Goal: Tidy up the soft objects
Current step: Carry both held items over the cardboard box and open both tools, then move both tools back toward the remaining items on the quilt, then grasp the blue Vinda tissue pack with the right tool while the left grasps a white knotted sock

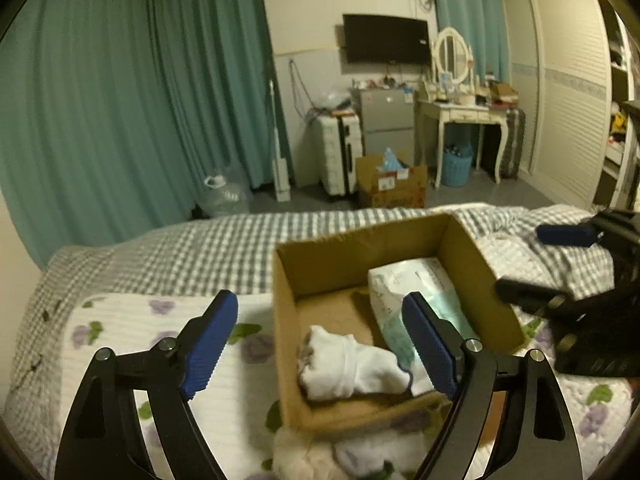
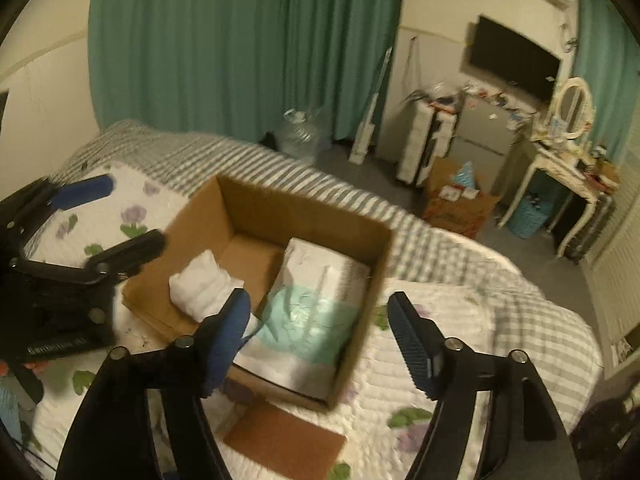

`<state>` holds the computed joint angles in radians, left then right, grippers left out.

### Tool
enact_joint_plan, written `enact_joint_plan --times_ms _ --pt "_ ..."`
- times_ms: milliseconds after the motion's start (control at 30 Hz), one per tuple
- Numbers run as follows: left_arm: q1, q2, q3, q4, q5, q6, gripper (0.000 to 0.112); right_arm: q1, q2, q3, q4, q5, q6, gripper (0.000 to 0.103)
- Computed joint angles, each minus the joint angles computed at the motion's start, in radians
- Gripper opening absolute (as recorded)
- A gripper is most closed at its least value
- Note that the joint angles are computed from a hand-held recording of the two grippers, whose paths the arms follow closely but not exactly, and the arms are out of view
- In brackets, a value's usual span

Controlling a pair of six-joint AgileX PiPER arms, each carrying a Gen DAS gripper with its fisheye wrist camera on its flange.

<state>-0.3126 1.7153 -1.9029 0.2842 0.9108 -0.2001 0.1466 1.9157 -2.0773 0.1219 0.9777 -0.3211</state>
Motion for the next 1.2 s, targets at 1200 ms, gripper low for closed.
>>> enact_joint_plan --times_ms 1200 --pt "-0.175 -0.532 0.991 0.223 -0.072 -0.527 0.103 0.106 -0.426 1.109 -0.024 -0.421 0.049 0.097"
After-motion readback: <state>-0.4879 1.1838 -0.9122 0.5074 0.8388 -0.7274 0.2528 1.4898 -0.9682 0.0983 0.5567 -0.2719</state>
